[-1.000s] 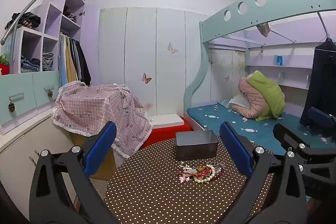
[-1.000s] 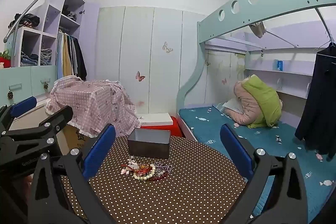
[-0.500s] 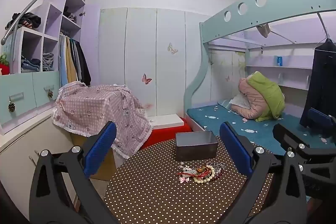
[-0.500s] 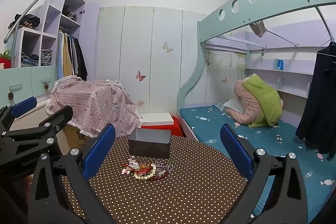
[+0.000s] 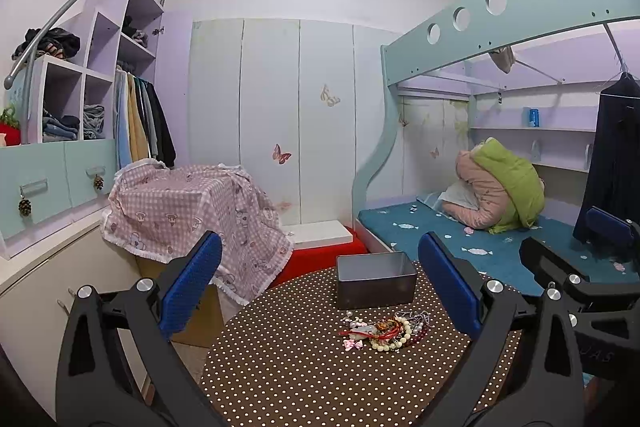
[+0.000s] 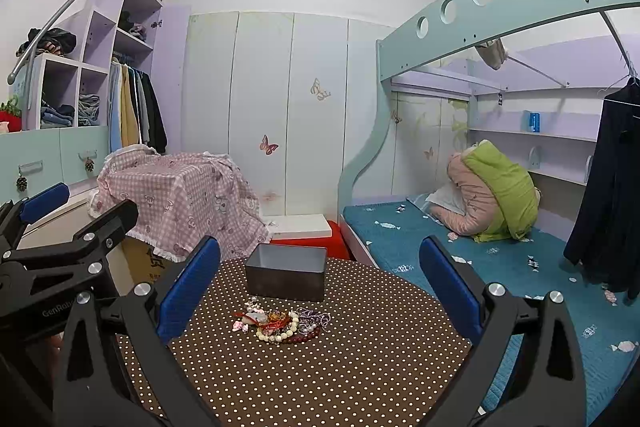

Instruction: Organize jewelry

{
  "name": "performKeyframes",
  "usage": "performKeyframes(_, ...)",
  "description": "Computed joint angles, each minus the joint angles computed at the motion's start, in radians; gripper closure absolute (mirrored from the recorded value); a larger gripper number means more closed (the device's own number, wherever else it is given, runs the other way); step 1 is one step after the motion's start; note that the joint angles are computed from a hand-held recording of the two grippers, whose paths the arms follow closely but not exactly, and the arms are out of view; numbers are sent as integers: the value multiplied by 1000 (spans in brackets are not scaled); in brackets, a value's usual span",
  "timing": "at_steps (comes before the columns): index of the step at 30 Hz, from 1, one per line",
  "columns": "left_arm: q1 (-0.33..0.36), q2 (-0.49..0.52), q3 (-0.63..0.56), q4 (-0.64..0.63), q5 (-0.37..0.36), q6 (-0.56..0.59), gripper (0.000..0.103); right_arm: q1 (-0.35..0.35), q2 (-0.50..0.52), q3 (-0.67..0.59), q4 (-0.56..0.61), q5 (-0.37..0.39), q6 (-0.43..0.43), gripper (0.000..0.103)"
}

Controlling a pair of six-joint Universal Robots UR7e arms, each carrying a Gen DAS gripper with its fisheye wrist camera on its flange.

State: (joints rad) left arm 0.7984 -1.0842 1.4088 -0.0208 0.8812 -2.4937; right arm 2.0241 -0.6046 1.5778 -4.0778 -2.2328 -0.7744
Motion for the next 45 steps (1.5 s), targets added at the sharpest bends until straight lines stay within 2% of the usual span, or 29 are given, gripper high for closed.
performKeyframes(39, 1, -5, 11, -6, -3, 5, 5, -3, -12, 19, 13, -4, 29, 7)
performKeyframes(45, 13, 31, -13, 11, -9, -5, 5, -16, -16, 19, 39, -5, 50, 7)
